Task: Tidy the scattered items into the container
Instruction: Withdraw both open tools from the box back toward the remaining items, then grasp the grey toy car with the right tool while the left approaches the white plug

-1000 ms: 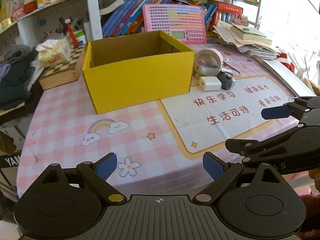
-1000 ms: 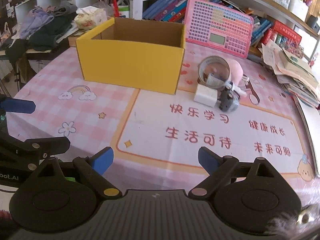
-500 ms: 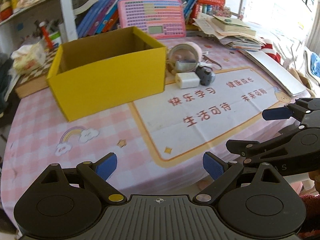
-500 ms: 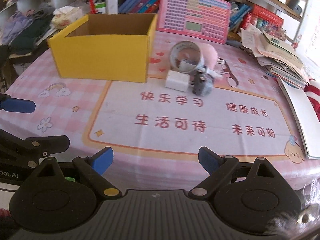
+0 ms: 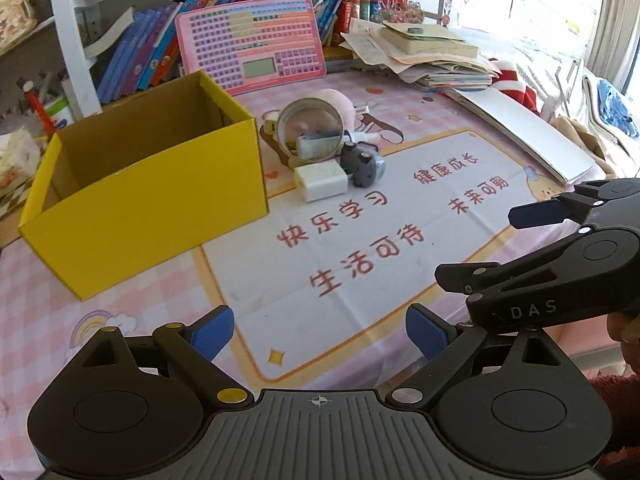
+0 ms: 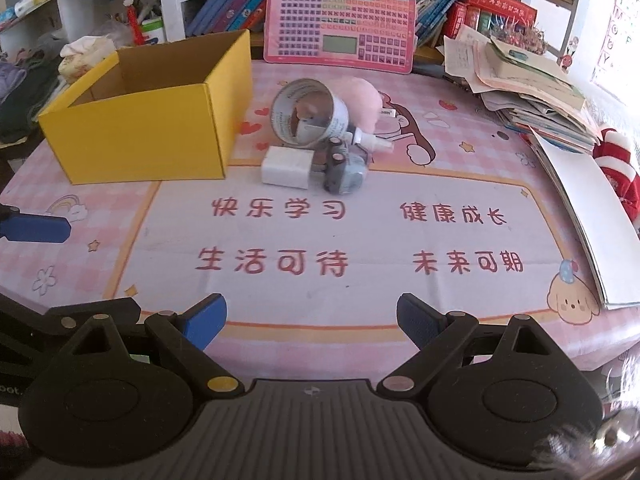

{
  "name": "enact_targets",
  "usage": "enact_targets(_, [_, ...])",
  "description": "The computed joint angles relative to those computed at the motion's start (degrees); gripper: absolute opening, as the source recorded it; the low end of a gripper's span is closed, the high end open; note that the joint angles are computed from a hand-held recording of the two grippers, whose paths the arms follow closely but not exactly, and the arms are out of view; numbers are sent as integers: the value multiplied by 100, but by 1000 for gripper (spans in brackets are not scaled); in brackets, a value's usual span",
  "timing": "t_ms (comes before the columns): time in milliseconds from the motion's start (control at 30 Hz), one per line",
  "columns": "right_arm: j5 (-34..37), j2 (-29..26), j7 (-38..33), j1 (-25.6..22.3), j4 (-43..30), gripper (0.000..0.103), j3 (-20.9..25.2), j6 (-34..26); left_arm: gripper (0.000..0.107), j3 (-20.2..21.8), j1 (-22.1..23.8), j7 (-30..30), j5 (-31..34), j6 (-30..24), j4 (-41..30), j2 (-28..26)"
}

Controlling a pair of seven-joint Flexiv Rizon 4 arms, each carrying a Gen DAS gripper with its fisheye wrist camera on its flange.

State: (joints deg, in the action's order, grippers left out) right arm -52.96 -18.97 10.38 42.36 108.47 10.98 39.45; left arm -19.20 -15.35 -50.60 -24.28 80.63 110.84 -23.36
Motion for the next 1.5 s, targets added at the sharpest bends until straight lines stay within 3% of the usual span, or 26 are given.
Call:
enact_targets(433, [9,47,-767,-631,329,92,-220,1015,94,557,-678,-1040,675,-231,-1190,-779])
enact_targets(867, [-305,-190,-1248,-1279,468,79,-663,2521,92,1540,-1584,-2248,1956,-556,-2656,-1600])
enact_targets(1033, [-150,-441,-1600,-1371,293,73,-839,2985,92,1773,-1775,-2657,2267,-875,-3269,-1918])
enact_targets(1233, [411,-763,-2172,-1442,8,66,-946,3347,89,1749,-1810,-2794,2483,-1269,-3804,-2206])
enact_targets(1500, [1119,-1052,-2876,-1362,-250,63,-1142,3621,89,1919,-1937,-3251,2671,-1634,-4409,-2536])
